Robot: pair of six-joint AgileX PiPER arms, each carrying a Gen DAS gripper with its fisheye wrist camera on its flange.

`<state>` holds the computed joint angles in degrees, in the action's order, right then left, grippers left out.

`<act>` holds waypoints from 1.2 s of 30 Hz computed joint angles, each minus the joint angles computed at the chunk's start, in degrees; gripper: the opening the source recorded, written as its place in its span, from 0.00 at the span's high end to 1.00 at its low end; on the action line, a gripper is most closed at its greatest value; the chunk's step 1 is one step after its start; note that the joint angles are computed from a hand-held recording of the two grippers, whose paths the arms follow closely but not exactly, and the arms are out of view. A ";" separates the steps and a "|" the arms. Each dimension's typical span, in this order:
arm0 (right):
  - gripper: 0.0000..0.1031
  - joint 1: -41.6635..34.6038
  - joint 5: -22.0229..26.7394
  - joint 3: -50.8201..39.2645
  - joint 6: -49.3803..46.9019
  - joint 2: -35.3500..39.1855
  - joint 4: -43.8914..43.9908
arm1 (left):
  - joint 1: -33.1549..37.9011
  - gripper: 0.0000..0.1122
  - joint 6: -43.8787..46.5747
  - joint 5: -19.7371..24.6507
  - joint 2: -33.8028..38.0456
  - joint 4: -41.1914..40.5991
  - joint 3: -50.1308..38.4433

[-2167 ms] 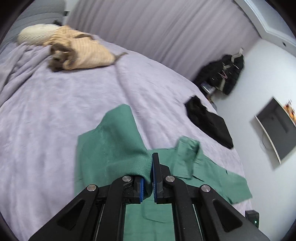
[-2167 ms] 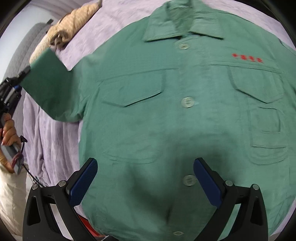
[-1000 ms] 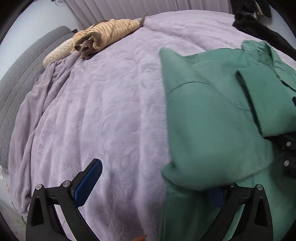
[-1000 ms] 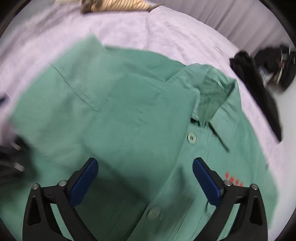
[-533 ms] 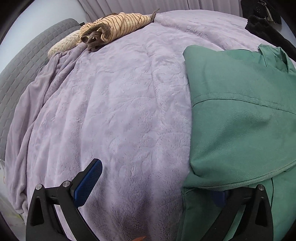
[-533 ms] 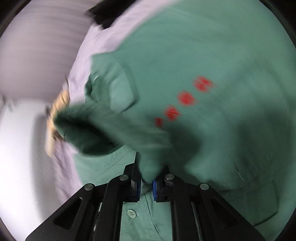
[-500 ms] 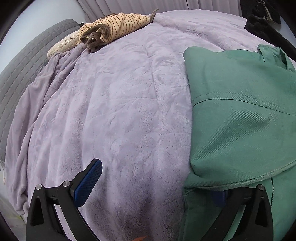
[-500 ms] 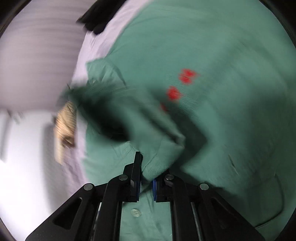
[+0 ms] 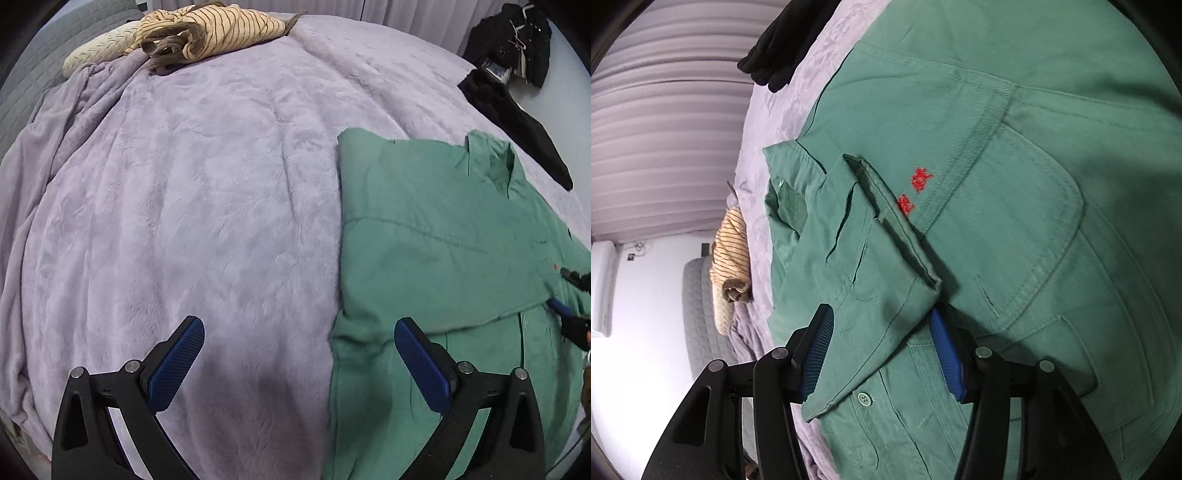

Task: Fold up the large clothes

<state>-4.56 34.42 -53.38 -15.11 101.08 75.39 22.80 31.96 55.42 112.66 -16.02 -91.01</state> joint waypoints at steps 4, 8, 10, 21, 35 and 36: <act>0.81 3.04 -0.63 -5.47 13.86 -0.06 -17.98 | -7.40 0.08 -7.06 -10.79 3.09 10.86 4.12; 0.91 1.70 -0.72 -3.25 16.23 -0.84 -22.69 | -6.06 0.08 -5.94 -14.07 5.45 9.69 7.12; 0.93 -0.47 -0.44 0.06 10.48 -1.82 -16.59 | -5.59 0.08 -7.57 -11.17 5.74 10.62 5.17; 0.41 -6.33 9.35 5.15 20.33 -15.02 -32.45 | -9.42 0.08 -11.80 -2.26 -1.43 18.63 5.47; 0.22 -17.87 23.61 8.42 13.81 -23.08 -30.65 | -25.83 0.08 -24.76 6.14 -14.27 16.65 13.11; 0.22 -19.03 24.54 8.13 12.91 -23.19 -30.54 | -27.48 0.08 -26.14 6.89 -14.63 16.40 12.83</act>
